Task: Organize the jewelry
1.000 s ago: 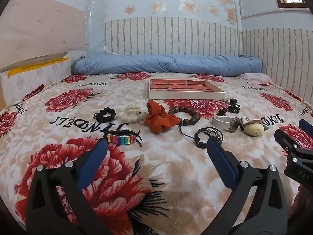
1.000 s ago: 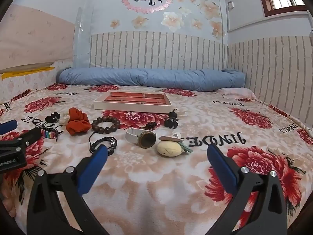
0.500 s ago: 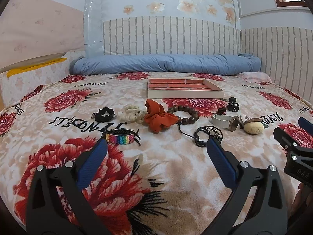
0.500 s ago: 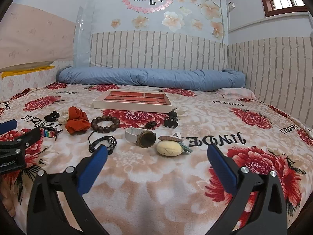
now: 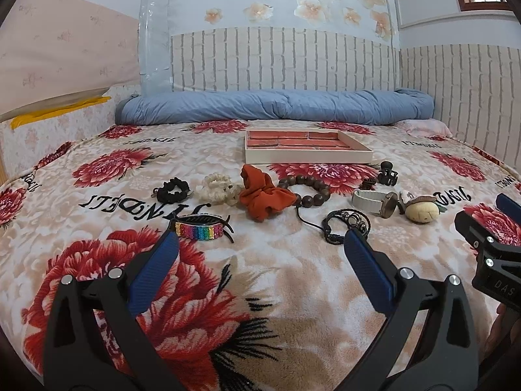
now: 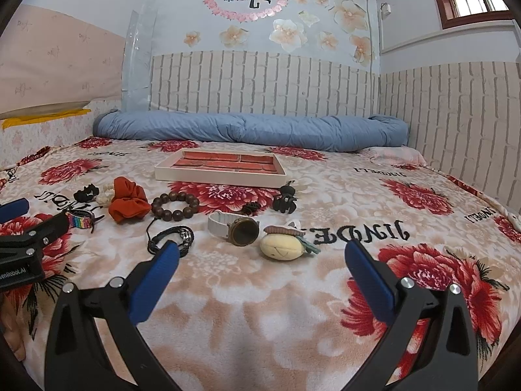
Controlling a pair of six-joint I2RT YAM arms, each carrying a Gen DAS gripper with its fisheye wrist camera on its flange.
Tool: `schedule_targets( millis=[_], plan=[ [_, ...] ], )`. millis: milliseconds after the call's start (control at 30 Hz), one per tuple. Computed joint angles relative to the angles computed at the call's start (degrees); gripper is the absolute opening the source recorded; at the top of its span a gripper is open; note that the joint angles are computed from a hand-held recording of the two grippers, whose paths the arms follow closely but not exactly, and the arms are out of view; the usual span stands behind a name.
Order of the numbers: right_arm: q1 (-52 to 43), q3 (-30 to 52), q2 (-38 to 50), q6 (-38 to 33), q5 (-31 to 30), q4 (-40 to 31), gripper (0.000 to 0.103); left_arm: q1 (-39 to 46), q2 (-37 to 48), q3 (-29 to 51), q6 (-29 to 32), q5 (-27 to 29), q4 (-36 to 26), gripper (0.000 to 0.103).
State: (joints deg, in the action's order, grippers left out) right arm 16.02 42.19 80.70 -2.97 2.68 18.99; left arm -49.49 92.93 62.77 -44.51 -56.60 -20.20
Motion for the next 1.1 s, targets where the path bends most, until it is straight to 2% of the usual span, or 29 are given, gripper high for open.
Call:
schedule_targets(
  millis=[1100],
  plan=[
    [0.3,-0.6,1.0,-0.3,0.4,1.4,0.099,-0.2,0.3,0.1,-0.2,-0.2,-0.1,0.098]
  ],
)
